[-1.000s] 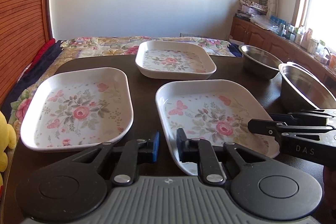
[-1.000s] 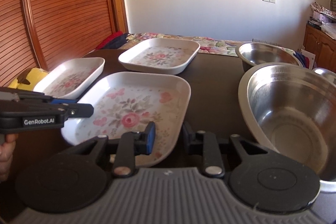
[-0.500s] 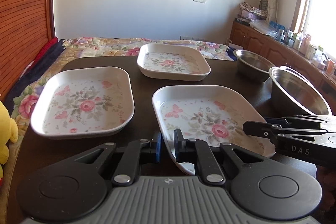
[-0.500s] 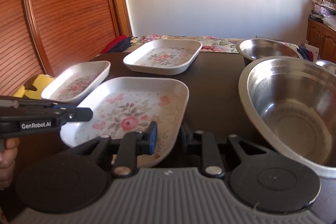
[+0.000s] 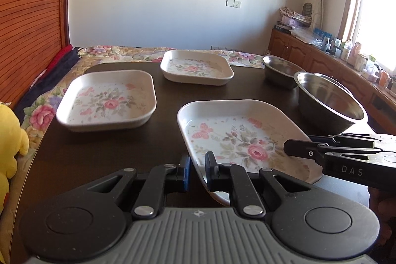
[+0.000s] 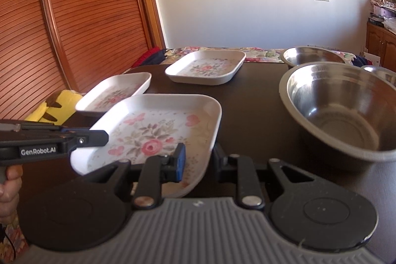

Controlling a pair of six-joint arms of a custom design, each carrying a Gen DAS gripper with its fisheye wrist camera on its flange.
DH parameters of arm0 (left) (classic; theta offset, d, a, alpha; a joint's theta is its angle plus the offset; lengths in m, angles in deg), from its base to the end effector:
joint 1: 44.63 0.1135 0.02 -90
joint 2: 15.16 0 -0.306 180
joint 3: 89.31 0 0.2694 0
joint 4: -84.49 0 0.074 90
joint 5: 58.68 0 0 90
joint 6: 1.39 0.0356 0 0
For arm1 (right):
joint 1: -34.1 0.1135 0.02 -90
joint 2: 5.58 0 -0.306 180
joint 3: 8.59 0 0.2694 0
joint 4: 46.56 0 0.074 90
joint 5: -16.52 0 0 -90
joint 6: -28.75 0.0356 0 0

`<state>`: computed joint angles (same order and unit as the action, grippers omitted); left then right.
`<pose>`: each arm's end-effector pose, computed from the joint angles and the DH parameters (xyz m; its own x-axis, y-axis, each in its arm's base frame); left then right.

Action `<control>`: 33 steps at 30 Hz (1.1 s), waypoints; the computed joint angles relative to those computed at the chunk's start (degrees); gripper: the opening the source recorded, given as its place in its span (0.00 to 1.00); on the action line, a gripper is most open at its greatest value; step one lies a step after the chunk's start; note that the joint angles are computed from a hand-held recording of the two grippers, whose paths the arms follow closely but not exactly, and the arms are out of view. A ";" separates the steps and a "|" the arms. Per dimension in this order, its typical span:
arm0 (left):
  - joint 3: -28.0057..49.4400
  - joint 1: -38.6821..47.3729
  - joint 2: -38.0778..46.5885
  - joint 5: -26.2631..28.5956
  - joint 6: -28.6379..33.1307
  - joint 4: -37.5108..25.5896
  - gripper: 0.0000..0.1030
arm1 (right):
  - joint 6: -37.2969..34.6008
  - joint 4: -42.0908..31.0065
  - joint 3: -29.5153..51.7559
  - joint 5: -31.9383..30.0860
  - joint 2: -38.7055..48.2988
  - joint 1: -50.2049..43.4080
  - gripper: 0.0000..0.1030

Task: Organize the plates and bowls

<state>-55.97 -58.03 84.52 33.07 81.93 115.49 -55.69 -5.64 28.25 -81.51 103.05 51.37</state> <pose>0.2614 -0.0634 0.1050 -0.5886 0.0207 -0.8081 0.1887 0.9756 -0.1124 0.2809 0.0925 0.0915 -0.5272 -0.0634 -0.8474 -0.3591 0.9204 0.1545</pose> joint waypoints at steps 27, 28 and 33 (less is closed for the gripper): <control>-11.53 -2.39 -1.58 -3.38 -0.95 8.76 0.14 | 3.18 12.45 -12.66 3.08 -0.22 5.65 0.25; -11.69 -2.43 -1.44 -3.43 -0.96 9.00 0.14 | 3.13 12.34 -12.56 2.93 -0.13 5.57 0.25; -11.30 -2.59 0.29 -3.85 -1.47 9.88 0.14 | 3.45 12.68 -12.70 2.31 0.35 5.21 0.25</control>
